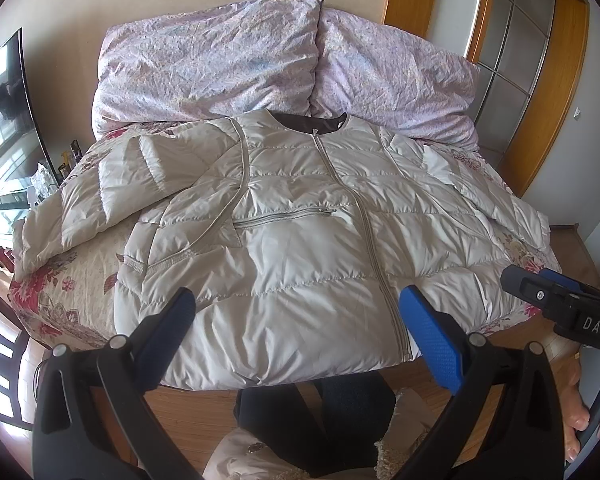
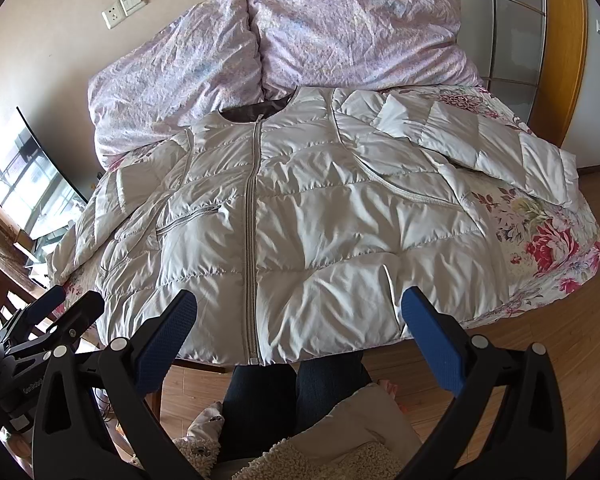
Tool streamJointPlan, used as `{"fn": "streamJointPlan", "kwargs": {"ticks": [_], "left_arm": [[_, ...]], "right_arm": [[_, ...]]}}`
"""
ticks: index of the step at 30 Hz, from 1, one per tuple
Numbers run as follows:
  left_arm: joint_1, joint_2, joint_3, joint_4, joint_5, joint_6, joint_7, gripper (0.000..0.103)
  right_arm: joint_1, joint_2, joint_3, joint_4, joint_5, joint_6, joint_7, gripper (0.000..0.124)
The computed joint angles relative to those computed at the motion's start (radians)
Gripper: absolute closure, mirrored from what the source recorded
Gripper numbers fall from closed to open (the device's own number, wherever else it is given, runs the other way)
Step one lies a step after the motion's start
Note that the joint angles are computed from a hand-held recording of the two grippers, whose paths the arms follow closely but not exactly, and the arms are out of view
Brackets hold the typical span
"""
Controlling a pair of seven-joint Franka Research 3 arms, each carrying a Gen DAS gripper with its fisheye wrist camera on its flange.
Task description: Fold large clothes
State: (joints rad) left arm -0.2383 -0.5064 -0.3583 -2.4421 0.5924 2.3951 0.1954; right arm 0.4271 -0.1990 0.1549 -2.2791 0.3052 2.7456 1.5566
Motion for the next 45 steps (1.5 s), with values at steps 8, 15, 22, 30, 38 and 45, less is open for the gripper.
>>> {"fn": "streamJointPlan", "kwargs": {"ticks": [8,15,22,30,38,45], "left_arm": [[0.003,-0.009,0.011,-0.023,-0.005,0.011,0.007,0.002],[0.028,0.059,0.051,-0.011,-0.018,0.084,0.045,0.002],[0.052,0.134,0.091,-0.005,-0.055,0.203,0.109,0.002],[0.045,0.256,0.174,0.010,-0.227,0.370,0.306,0.002],[0.092,0.349,0.161,0.049,-0.244,0.442,0.370,0.002],[0.117,0.382,0.149,0.078,-0.150,0.447,0.334,0.002]], "right_arm": [[-0.015,0.032,-0.006,0.028,-0.012,0.014,0.007,0.022],[0.019,0.094,-0.066,0.007,0.158,0.234,-0.088,0.022],[-0.082,0.245,-0.102,0.132,0.351,0.192,-0.103,0.022],[-0.254,0.453,-0.155,0.319,0.376,0.123,0.159,0.034],[-0.389,0.584,-0.097,0.442,0.467,0.109,0.243,0.058],[-0.445,0.641,-0.038,0.488,0.564,0.200,0.195,0.069]]}}
